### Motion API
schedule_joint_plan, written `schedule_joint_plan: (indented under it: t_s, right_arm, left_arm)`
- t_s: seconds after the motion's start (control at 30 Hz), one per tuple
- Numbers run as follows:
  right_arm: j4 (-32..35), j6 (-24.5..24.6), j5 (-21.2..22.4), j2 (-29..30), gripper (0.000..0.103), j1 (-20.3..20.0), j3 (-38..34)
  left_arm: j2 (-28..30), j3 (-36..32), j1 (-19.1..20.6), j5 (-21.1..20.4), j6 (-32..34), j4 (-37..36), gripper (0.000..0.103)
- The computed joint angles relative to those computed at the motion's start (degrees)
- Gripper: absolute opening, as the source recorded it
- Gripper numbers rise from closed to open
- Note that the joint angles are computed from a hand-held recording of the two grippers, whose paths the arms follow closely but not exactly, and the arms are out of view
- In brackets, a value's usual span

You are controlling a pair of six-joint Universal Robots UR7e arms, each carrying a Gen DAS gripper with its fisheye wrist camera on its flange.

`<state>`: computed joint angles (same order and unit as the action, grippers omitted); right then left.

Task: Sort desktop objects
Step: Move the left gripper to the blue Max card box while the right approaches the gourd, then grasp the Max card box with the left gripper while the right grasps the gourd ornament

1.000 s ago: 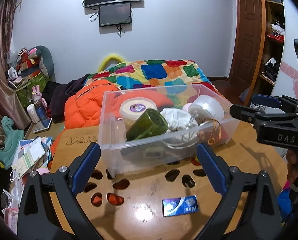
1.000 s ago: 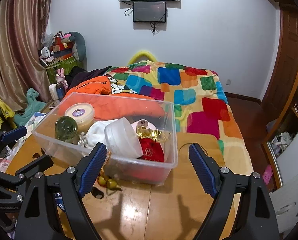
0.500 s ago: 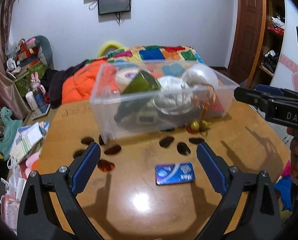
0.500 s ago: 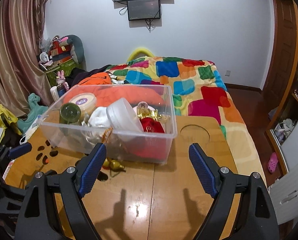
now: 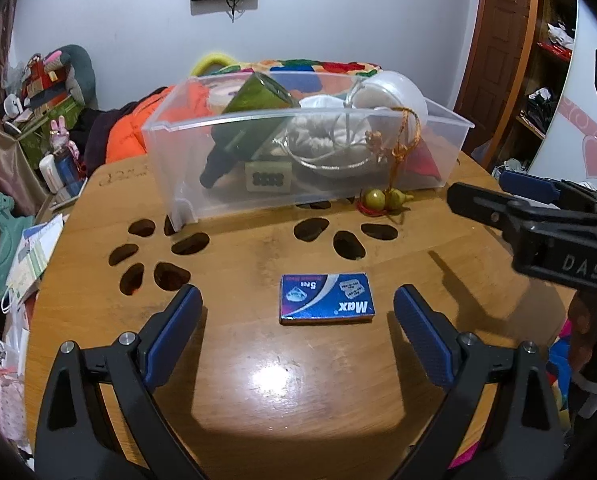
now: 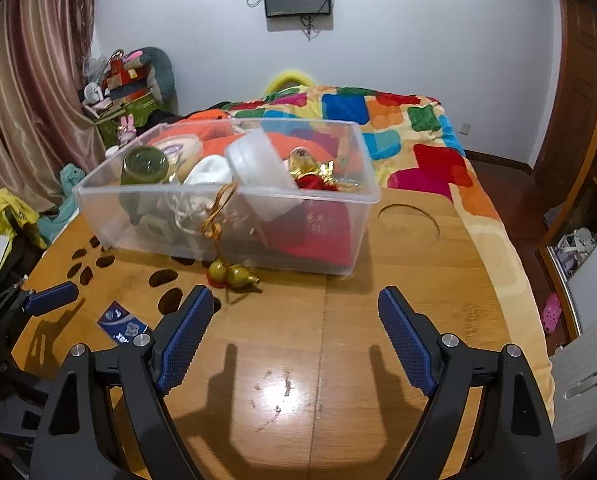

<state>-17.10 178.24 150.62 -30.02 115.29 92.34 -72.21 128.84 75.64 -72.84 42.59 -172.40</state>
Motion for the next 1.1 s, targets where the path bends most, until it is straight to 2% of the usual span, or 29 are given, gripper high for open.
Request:
schedule_joint_plan:
  t_s: [0.07,0.13,0.2,0.47,0.5,0.53,0.6,0.83,1.1]
  right_arm:
    - [0.9,-0.5,-0.3,0.7,0.082,-0.2,-0.9]
    - [2.2,-0.8,-1.0,1.3,0.082,-0.4,-1.8]
    - [4.3,-1.1,-1.8,2.0,0.082,-0.7,-3.2]
    - [11.9,-1.3,-3.0,5.7,0.073,-1.7,-9.9]
    - [13.1,-0.5,-3.0,6.2,0.073,-1.8,-10.8]
    - [14.3,0.5,-3.1,6.7,0.073,-2.0,-11.5]
    - [15.9,2.0,-3.5,7.3,0.071,-2.4,-12.7]
    - [19.9,6.4,-3.6,9.1,0.056,-3.4,-16.1]
    - [22.9,11.6,-1.5,11.9,0.055,-2.9,-20.4]
  left_arm:
    - [0.1,0.5,-0.1,0.2,0.4,-0.5,0.097]
    - [0.1,0.8,-0.2,0.4,1.1,-0.5,0.089]
    - [0.4,1.2,-0.5,1.1,1.9,-1.5,0.087]
    - [0.8,1.8,-0.4,0.2,2.9,-3.7,0.079]
    - [0.9,1.9,-0.4,0.0,3.0,-4.0,0.075]
    - [0.8,1.9,-0.3,-0.2,3.4,-4.3,0.061]
    - [0.5,2.1,-0.3,-1.0,4.2,-4.0,0.048]
    - [-0.2,1.4,1.0,-3.1,6.2,-2.7,0.047]
    - [-1.3,0.4,3.2,-6.0,6.8,-1.5,0.047]
